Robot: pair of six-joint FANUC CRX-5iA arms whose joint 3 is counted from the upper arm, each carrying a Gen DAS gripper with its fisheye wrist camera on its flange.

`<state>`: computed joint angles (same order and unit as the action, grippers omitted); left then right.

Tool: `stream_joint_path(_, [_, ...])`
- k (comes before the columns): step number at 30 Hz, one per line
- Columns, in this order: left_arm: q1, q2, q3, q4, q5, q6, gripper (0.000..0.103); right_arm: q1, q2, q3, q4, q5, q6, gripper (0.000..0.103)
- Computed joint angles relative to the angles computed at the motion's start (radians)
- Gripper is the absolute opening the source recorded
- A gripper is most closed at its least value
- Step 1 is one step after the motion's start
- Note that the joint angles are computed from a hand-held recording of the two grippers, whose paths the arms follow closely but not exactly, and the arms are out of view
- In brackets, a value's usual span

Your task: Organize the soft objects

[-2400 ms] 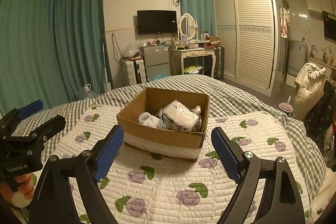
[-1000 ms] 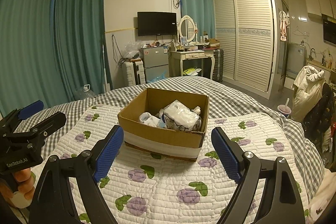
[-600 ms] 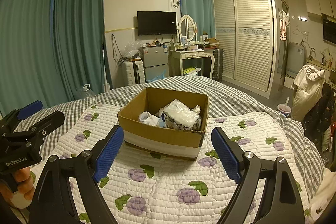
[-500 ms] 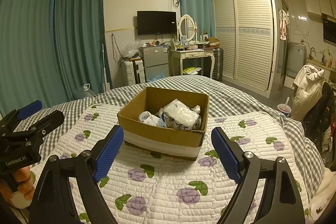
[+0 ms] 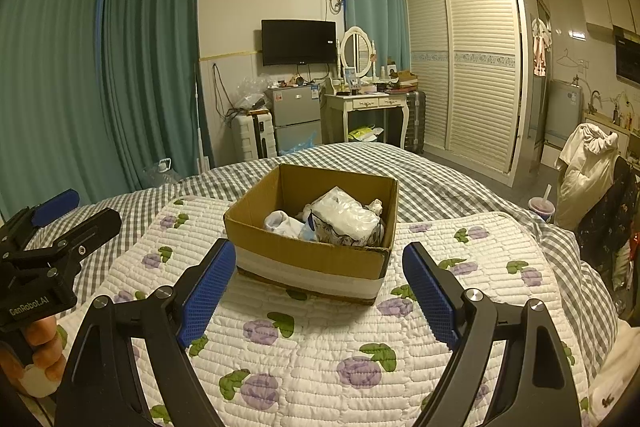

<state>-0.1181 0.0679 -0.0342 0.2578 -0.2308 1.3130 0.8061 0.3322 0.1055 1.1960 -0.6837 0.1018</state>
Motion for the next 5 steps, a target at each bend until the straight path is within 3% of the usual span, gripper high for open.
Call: stream_joint_path(5, [0.001, -0.001, 0.001, -0.006, -0.001, 0.001, 0.099, 0.003, 0.0, 0.001, -0.005, -0.004, 0.004, 0.086])
